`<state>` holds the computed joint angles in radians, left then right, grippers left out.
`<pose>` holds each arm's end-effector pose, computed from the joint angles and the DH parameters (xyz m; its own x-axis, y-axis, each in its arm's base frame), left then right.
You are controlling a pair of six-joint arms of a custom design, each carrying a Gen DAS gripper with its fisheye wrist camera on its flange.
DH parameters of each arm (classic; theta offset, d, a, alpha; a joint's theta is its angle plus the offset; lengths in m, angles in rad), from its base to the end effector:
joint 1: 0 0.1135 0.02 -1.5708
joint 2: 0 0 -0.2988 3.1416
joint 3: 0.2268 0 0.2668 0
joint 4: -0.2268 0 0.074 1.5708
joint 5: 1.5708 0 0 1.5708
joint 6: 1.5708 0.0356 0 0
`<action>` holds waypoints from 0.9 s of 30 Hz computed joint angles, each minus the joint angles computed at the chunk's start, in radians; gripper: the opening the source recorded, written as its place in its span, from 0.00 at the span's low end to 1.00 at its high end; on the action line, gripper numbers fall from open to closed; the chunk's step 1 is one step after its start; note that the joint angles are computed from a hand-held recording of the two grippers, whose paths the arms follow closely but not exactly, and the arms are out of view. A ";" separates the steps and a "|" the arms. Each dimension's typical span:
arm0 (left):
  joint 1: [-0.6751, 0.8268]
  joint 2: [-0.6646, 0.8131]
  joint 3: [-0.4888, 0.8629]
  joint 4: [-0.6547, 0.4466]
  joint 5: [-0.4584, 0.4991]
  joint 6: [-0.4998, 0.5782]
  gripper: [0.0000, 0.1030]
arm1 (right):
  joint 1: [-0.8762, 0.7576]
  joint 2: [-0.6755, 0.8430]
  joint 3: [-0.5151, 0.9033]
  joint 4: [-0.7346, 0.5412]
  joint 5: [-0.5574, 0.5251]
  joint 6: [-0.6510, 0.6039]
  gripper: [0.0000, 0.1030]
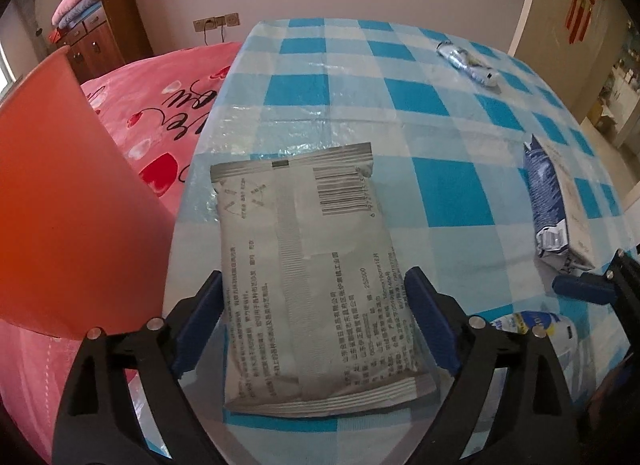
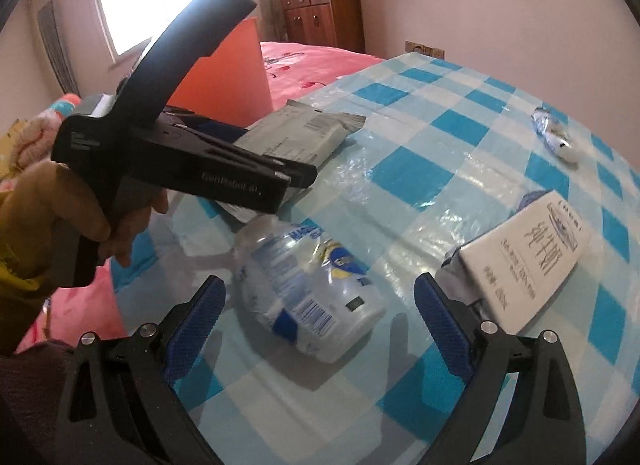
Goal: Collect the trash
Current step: 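Grasp the white MAGIC bottle with the right tool while the left tool holds the pouch, then carry the pouch and bottle to the orange bucket with both tools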
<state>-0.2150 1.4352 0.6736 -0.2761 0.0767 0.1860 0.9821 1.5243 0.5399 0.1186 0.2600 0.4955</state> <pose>0.2581 -0.0592 0.1793 -0.7805 0.3592 -0.5116 0.4021 0.9152 0.0291 0.1576 0.2196 0.1461 -0.7102 -0.2362 -0.6632 -0.4246 0.8951 0.1359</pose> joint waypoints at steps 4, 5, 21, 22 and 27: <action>-0.009 0.010 -0.002 0.024 -0.014 -0.009 0.87 | -0.018 0.036 0.028 -0.005 -0.019 -0.036 0.92; -0.011 0.010 -0.004 0.030 -0.015 -0.012 0.87 | -0.023 0.044 0.033 -0.004 -0.030 -0.044 0.92; 0.001 -0.020 -0.019 0.028 0.036 -0.007 0.75 | -0.018 0.086 0.062 -0.025 0.013 -0.071 0.64; 0.002 -0.023 -0.020 0.027 0.041 -0.006 0.75 | -0.020 0.083 0.059 -0.021 0.009 -0.069 0.64; 0.023 -0.038 -0.025 0.014 0.087 -0.012 0.74 | -0.006 0.067 0.040 -0.015 0.029 -0.038 0.64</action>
